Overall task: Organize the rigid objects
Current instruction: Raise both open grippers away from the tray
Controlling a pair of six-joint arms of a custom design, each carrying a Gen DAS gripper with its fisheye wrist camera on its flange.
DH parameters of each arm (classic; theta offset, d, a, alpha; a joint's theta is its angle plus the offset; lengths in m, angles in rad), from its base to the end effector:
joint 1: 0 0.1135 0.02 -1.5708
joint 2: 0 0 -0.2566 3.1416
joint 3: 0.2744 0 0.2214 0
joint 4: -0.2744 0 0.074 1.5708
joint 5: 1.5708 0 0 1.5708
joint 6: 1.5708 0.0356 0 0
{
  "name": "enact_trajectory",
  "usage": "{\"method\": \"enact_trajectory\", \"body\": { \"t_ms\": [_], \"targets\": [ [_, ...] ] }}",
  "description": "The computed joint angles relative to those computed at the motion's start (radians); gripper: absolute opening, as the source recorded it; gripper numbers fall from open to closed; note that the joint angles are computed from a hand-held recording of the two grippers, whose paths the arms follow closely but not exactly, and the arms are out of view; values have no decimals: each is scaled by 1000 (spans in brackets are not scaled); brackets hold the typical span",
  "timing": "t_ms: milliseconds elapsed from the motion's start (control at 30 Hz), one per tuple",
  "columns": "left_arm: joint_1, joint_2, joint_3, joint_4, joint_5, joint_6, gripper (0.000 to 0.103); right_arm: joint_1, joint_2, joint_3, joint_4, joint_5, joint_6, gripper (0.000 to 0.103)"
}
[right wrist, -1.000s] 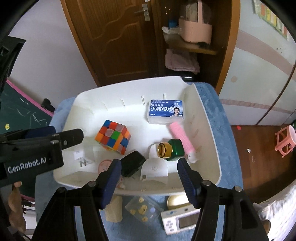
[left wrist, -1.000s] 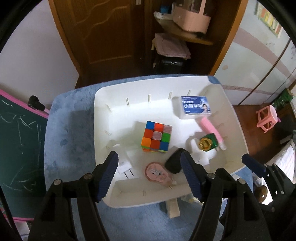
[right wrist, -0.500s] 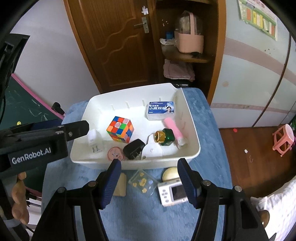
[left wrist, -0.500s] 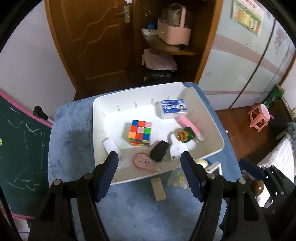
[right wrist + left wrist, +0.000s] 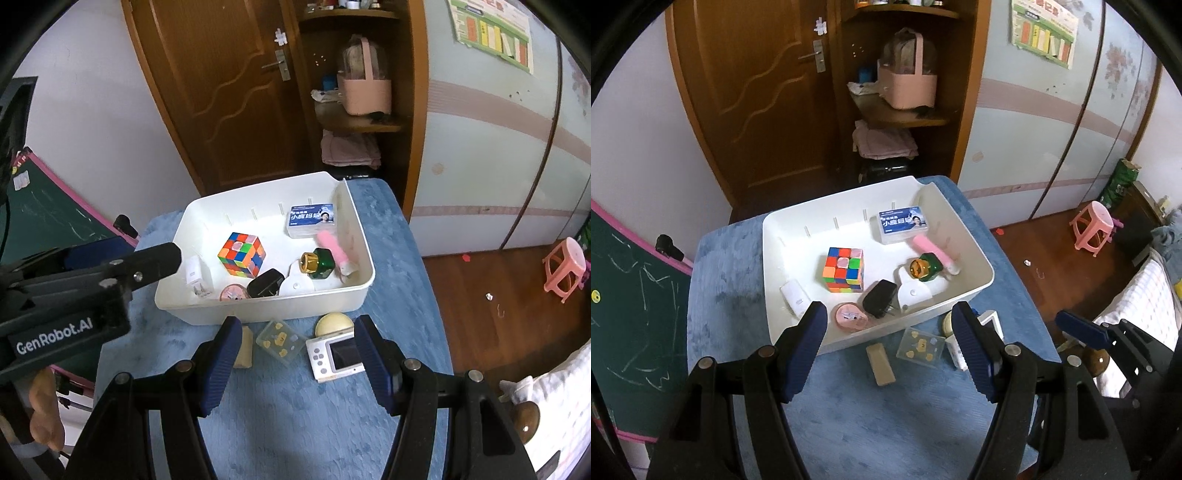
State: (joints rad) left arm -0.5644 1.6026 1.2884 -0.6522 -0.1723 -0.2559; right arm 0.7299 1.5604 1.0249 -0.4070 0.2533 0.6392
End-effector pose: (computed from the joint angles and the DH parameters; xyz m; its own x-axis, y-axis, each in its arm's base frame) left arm 0.2663 -0.1614 0.2714 -0.7851 0.2019 -0.5855 0.2542 0.9671 -0.0074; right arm 0.2258 0.1900 0.2252 -0.8035 0.0560 -0.5927 -0.0703 0.9797 0.1879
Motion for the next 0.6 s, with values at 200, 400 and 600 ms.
{"method": "enact_trajectory", "body": {
  "t_ms": [200,400,600],
  "targets": [
    [-34,-30,-34,14,-28,-9,73,-23,-53,-62,-3,4,13,64],
    [-52,-40,-74,27,-37,-12,73,-54,-97,-146,20,21,0,64],
    [-63,-45,-134,40,-35,-17,73,-101,-119,-250,77,-9,5,64]
  ]
}}
